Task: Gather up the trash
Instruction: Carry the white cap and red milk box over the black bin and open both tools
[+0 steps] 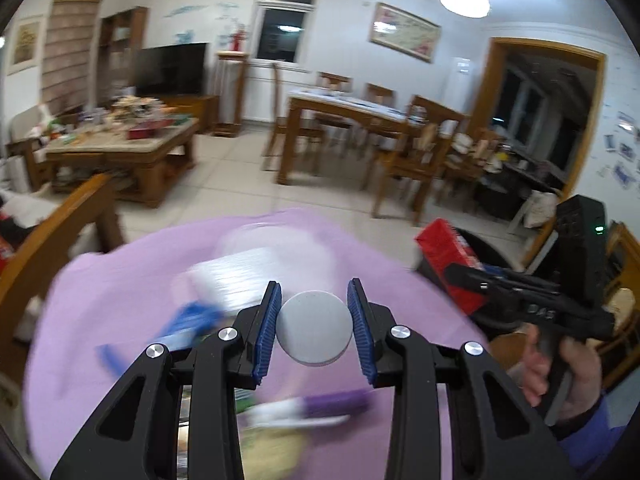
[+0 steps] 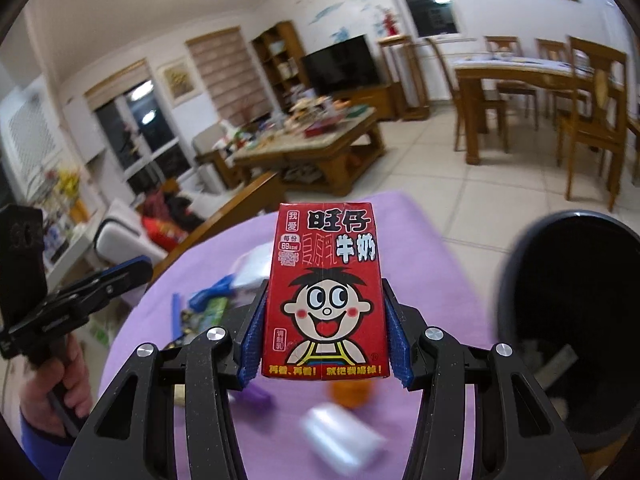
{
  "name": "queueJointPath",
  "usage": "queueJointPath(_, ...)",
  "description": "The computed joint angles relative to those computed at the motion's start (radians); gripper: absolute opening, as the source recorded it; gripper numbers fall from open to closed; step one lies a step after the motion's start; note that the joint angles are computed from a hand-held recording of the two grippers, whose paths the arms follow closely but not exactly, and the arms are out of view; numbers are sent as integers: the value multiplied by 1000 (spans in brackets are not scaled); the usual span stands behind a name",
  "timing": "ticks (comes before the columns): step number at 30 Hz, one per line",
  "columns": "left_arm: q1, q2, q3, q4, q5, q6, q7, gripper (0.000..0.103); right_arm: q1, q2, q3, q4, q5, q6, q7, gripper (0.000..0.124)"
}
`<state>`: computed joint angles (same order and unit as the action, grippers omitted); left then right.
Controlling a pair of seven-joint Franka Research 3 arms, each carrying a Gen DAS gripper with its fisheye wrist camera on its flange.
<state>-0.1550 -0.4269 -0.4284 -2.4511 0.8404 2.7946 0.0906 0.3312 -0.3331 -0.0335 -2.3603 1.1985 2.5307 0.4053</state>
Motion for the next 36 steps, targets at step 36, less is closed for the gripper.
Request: queueJointPath(36, -400, 988, 216, 942, -263, -91, 491, 41, -393, 314, -74, 165, 63, -85, -94, 53)
